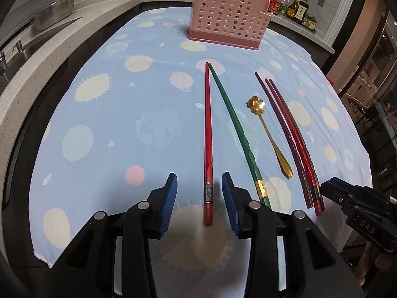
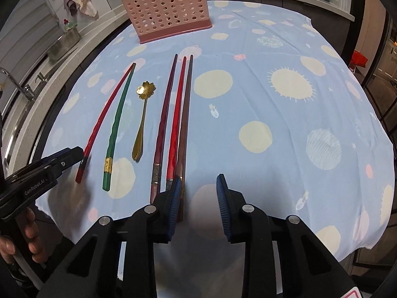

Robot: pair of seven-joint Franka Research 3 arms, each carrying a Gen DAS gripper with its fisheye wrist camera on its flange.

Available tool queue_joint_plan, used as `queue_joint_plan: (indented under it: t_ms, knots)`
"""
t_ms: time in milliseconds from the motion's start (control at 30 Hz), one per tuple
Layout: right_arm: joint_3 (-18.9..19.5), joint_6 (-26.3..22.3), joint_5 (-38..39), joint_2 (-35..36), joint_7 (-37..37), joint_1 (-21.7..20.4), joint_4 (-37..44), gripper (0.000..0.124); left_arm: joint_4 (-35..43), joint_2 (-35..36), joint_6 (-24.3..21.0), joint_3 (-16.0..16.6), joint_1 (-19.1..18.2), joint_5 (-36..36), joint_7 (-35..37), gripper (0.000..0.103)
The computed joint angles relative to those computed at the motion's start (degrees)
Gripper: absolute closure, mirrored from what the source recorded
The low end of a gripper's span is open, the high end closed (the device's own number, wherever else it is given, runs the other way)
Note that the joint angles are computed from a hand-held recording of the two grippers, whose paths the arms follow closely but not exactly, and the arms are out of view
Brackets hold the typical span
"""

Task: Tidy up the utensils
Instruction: 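Grasp a red chopstick with the left tool while the right tool grasps a dark-brown chopstick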

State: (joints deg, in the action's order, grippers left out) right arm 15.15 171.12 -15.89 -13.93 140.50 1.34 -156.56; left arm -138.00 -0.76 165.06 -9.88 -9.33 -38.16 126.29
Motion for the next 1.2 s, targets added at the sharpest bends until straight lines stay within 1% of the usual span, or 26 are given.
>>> queue_joint_plan:
  t_ms: [200,367,400,567,800,867,900,933,967,1033,1200]
  knots:
    - [0.2,-0.7,-0.7,0.2,-0.4,0.6,0.6,0.102,0.0,-0.1,-0.5,0.0,0.0,0.2,-0.2,0.068]
    - [-1.2,-1.4,0.5,1.2,-1.8,2.4,1.2,0.105,0.1,0.5,-1.1,0.0,0.2,0.7,-0.4,0.068]
    - [-1.3,-1.6,0.5,1.4,-1.7,2.4,1.3,0.106,0.1,0.5,-1.1,-0.1,0.3,0.5,-0.3,0.068]
    - [-0.7,-2.3,-2.5,1.8,0.2,1.7,1.9,0.107,0.0,0.5,-0.8,-0.3,0.4,0.1,0.4,0.068]
    - [-1.8,-1.8,-2.9,1.6,1.5,2.2,1.4,0.117,-0.4,0.4,-0.4,-0.5,0.2,-1.9,2.6,0.069]
    - [-1.6,-1.8,-3.2,1.6,1.7,2.1,1.4,0.117,-0.4,0.3,-0.6,-0.5,0.1,-2.9,3.8,0.073]
    - [-1.6,-1.7,-3.2,1.6,1.8,2.1,1.4,0.117,-0.5,0.3,-0.6,-0.5,0.0,-3.2,4.3,0.077]
    - [-1.7,-1.6,-3.2,1.7,1.8,2.1,1.4,0.117,-0.5,0.2,-0.8,-0.5,-0.1,-3.8,4.9,0.082]
    - [-1.7,-1.5,-3.2,1.6,1.8,2.1,1.3,0.117,-0.4,0.2,-1.1,-0.5,-0.1,-4.2,5.3,0.085]
    - [-1.6,-1.2,-3.2,1.6,1.9,2.0,1.2,0.117,-0.3,0.1,-1.8,-0.4,-0.1,-5.4,6.2,0.095]
    - [-1.2,-0.5,-3.3,1.1,2.2,1.3,0.7,0.117,-0.6,-0.4,-2.1,-0.3,-0.4,-7.1,7.9,0.096]
